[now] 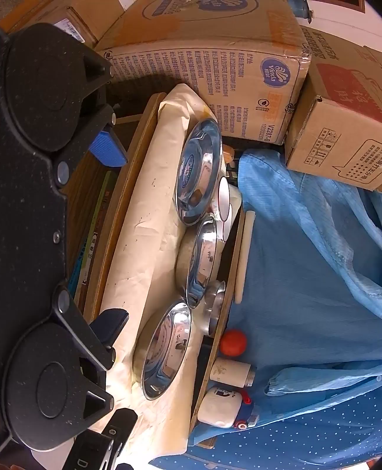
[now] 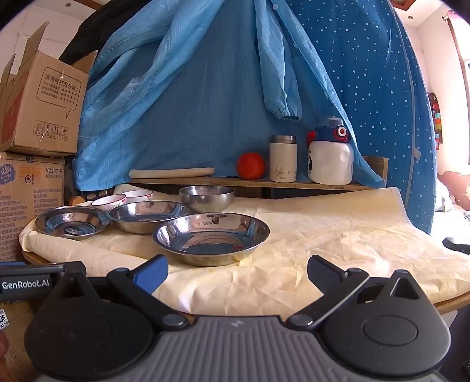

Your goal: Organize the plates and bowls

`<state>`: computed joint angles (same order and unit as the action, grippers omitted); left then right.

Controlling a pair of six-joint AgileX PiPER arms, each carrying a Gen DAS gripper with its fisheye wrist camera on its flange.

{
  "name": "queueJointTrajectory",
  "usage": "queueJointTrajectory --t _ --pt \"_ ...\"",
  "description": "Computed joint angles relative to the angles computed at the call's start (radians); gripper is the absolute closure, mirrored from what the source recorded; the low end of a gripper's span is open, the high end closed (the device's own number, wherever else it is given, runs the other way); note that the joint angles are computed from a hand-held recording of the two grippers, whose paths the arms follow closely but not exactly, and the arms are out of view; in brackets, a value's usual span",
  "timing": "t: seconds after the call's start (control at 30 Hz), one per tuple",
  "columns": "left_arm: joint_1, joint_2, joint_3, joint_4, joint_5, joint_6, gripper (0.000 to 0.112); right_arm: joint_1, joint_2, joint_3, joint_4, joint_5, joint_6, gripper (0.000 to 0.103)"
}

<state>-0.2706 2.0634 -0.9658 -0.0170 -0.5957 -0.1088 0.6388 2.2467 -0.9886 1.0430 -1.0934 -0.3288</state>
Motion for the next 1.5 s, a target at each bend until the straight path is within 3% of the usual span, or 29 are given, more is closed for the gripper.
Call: queueJointTrajectory --t 1.5 --pt "0.001 -0.009 0.016 0.007 -0.007 -0.006 0.01 0.002 -0.007 0.012 0.0 -0.004 0.004 0.0"
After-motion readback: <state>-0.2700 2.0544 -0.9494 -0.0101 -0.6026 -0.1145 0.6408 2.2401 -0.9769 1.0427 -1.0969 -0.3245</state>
